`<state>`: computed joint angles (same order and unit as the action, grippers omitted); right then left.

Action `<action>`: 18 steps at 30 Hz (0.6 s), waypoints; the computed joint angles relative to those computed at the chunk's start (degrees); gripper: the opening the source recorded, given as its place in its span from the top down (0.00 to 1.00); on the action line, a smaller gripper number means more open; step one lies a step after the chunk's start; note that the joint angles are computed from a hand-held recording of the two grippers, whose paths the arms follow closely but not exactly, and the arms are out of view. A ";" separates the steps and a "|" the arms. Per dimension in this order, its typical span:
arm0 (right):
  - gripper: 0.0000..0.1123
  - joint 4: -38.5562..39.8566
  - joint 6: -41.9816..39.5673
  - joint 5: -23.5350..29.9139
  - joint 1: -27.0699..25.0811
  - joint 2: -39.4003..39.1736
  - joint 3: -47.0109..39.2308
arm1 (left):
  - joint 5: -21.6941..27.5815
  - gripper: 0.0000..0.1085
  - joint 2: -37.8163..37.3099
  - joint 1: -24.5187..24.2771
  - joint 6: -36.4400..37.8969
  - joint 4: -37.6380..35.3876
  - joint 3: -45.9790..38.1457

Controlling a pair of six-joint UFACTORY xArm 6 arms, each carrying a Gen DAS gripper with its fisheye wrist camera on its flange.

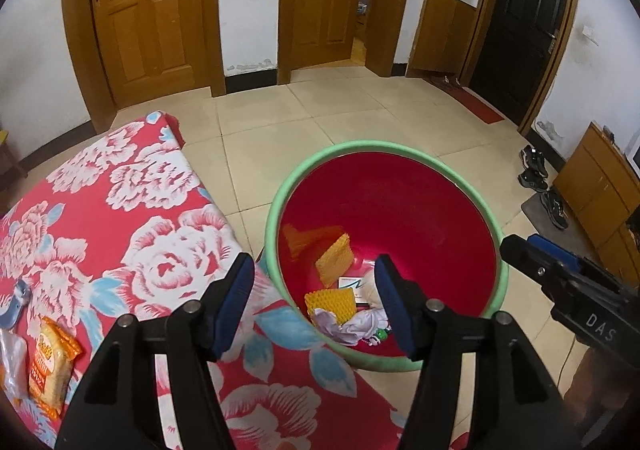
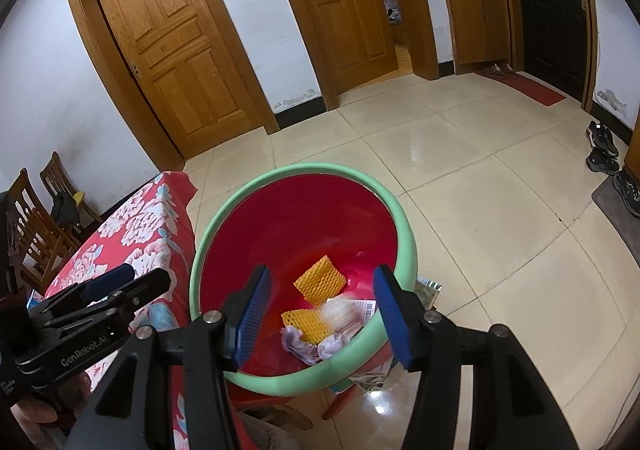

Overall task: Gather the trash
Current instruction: 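Open the right gripper to drop the toy while the left drops the paper ball, then move both grippers back from the bucket to the table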

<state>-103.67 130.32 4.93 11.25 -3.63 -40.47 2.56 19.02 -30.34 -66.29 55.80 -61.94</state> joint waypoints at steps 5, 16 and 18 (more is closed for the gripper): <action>0.49 0.81 -0.99 0.23 1.21 -0.88 0.17 | 0.22 0.43 -3.24 0.98 -1.81 0.29 3.42; 0.47 5.43 -5.87 0.59 6.71 -2.23 -0.78 | 1.72 0.43 -13.01 4.77 -10.19 6.51 12.19; 0.47 6.36 -6.97 0.25 7.88 -1.67 -1.66 | 1.58 0.43 -15.53 6.09 -11.69 7.46 14.61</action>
<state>-97.31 123.35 5.18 19.13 -5.29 -42.13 4.14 3.49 -24.25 -77.98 63.26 -47.33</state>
